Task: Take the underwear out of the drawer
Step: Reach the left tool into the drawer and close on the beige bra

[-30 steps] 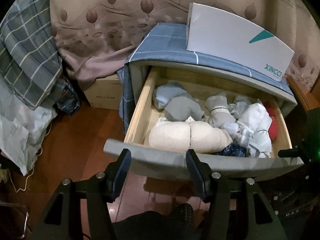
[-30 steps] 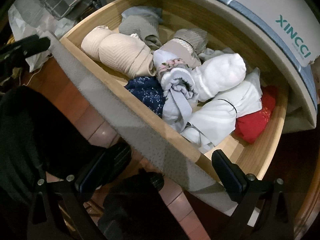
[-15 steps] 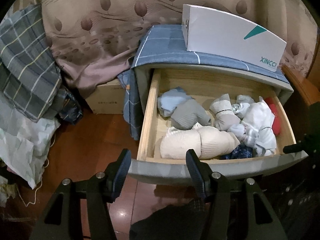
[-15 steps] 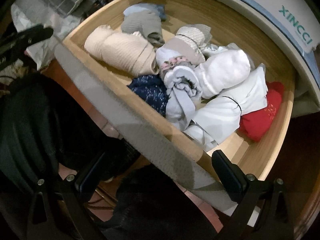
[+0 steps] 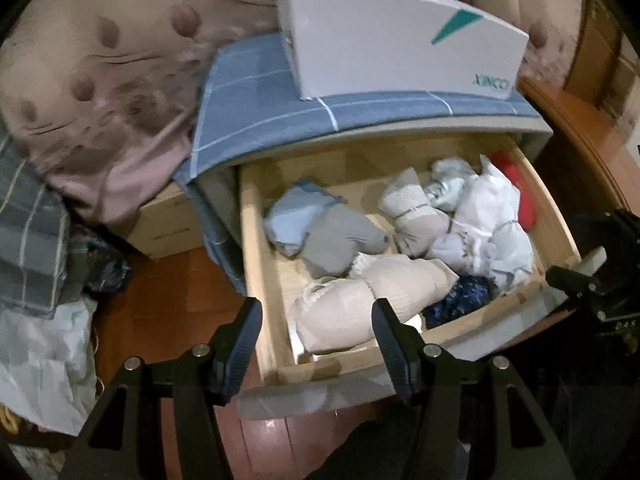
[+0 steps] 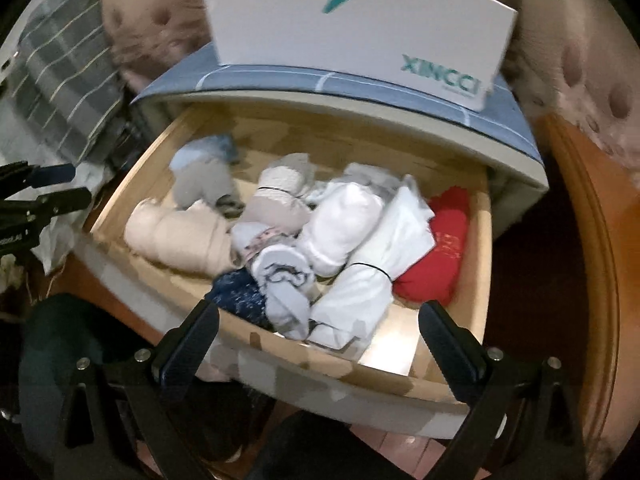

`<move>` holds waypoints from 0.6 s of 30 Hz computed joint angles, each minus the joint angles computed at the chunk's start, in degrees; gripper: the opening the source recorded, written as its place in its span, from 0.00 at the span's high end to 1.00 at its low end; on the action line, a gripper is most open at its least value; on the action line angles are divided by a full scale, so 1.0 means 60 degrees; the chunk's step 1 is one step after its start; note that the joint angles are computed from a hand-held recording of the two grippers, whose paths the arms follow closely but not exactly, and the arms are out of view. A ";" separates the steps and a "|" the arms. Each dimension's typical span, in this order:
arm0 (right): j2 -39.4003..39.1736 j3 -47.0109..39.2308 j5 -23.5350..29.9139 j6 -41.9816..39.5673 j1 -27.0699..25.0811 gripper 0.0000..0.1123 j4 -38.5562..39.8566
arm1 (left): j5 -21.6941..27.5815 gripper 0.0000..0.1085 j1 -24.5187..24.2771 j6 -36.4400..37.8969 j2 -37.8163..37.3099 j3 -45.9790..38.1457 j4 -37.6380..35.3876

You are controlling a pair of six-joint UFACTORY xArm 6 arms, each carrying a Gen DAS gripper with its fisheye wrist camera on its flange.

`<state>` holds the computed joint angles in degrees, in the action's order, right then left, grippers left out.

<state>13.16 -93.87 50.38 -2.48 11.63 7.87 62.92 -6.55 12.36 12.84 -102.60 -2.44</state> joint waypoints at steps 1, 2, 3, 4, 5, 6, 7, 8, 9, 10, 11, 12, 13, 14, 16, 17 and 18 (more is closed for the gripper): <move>-0.0016 0.0012 0.0098 0.0142 -0.0065 0.12 0.0038 | 0.0292 0.46 0.0022 0.0159 0.0239 -0.0363 -0.0187; -0.0101 0.0195 0.0055 0.0312 -0.0055 0.12 0.0130 | 0.0627 0.46 0.0042 0.0294 0.0504 -0.0766 -0.0370; -0.0125 0.0250 0.0012 0.0368 -0.0075 0.12 0.0285 | 0.0897 0.46 0.0045 0.0357 0.0742 -0.1117 -0.0465; -0.0167 0.0315 0.0020 0.0390 -0.0138 0.12 0.0514 | 0.1125 0.46 0.0050 0.0439 0.0946 -0.1412 -0.0545; -0.0163 0.0303 0.0107 0.0454 -0.0176 0.12 0.0596 | 0.1370 0.46 0.0036 0.0546 0.1171 -0.1726 -0.0600; -0.0070 0.0157 0.0326 0.0552 -0.0240 0.12 0.0673 | 0.1587 0.46 0.0004 0.0655 0.1374 -0.2006 -0.0566; 0.0043 0.0033 0.0447 0.0696 -0.0234 0.12 0.0667 | 0.1796 0.46 -0.0039 0.0767 0.1579 -0.2279 -0.0481; 0.0092 -0.0024 0.0601 0.0937 -0.0226 0.12 0.0587 | 0.2022 0.46 -0.0075 0.0908 0.1791 -0.2556 -0.0425; 0.0215 -0.0240 0.0869 0.1157 -0.0257 0.12 0.0467 | 0.2191 0.46 -0.0116 0.1035 0.1962 -0.2760 -0.0363; 0.0312 -0.0373 0.1009 0.1351 -0.0236 0.12 0.0327 | 0.2284 0.46 -0.0137 0.1102 0.2072 -0.2882 -0.0326; 0.0449 -0.0603 0.1257 0.1515 -0.0257 0.12 0.0232 | 0.2454 0.46 -0.0142 0.1199 0.2222 -0.3076 -0.0321; 0.0567 -0.0774 0.1413 0.1578 -0.0270 0.12 0.0234 | 0.2610 0.46 -0.0157 0.1275 0.2363 -0.3255 -0.0319; 0.0701 -0.0976 0.1592 0.1665 -0.0294 0.12 0.0193 | 0.2720 0.46 -0.0181 0.1318 0.2479 -0.3391 -0.0299; 0.0818 -0.1160 0.1749 0.1765 -0.0315 0.12 0.0112 | 0.2899 0.46 -0.0197 0.1437 0.2618 -0.3576 -0.0345; 0.0938 -0.1326 0.1852 0.1796 -0.0381 0.12 0.0204 | 0.3123 0.46 -0.0255 0.1652 0.2791 -0.3800 -0.0315; 0.1002 -0.1399 0.1937 0.1818 -0.0442 0.12 0.0385 | 0.3195 0.46 -0.0320 0.1807 0.2848 -0.3863 -0.0203; 0.1049 -0.1461 0.2016 0.1845 -0.0500 0.12 0.0518 | 0.3254 0.46 -0.0371 0.2008 0.2902 -0.3930 -0.0169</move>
<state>19.46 -102.63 62.47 8.59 8.63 10.98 82.44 -8.78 24.41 30.25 -126.18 -3.45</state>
